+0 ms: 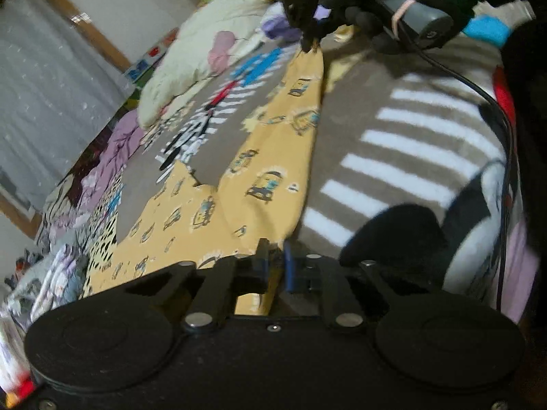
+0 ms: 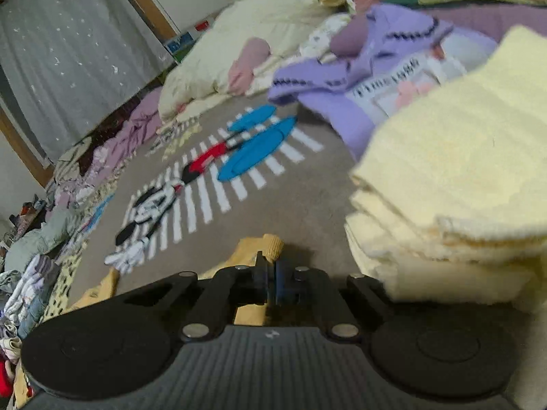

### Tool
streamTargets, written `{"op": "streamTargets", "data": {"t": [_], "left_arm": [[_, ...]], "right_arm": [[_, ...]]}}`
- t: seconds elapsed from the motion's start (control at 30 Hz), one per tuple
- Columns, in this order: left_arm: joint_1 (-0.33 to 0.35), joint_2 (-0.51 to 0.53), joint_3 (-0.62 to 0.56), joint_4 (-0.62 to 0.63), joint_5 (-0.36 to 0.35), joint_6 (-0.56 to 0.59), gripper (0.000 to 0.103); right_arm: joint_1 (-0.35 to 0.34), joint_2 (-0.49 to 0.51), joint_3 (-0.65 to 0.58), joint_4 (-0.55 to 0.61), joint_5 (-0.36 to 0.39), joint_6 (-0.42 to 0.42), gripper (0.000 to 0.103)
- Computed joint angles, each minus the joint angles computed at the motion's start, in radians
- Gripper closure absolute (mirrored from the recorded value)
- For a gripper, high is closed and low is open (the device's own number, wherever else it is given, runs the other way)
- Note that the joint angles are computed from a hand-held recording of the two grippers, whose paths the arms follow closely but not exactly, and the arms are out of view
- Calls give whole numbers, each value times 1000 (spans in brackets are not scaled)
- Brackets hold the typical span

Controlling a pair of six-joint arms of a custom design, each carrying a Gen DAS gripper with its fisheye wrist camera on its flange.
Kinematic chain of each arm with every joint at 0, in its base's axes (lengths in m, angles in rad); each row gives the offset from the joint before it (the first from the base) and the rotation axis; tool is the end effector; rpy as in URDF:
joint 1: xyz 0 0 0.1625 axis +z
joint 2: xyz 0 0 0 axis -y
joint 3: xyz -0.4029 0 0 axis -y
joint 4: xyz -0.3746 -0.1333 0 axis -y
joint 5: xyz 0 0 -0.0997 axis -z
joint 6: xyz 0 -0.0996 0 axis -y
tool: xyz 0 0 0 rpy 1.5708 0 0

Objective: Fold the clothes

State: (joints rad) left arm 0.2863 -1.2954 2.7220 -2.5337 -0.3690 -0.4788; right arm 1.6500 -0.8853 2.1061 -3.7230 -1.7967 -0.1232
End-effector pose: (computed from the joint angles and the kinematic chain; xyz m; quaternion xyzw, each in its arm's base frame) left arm -0.1630 -0.2838 0.1028 0.4342 0.6876 -0.3042 0.4962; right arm 0.1519 -0.5105 0.1446 0.0393 -0.8884 0.4439 0.1105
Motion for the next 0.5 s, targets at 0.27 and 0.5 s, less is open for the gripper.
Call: {"op": "streamTargets", "data": {"t": [0.27, 0.5], "left_arm": [[27, -203, 26, -43, -63, -123, 99], [10, -443, 51, 126, -77, -293, 100]], "right_arm": [[104, -11, -58, -1, 16, -44, 97], [248, 56, -214, 120, 16, -93, 97]]}}
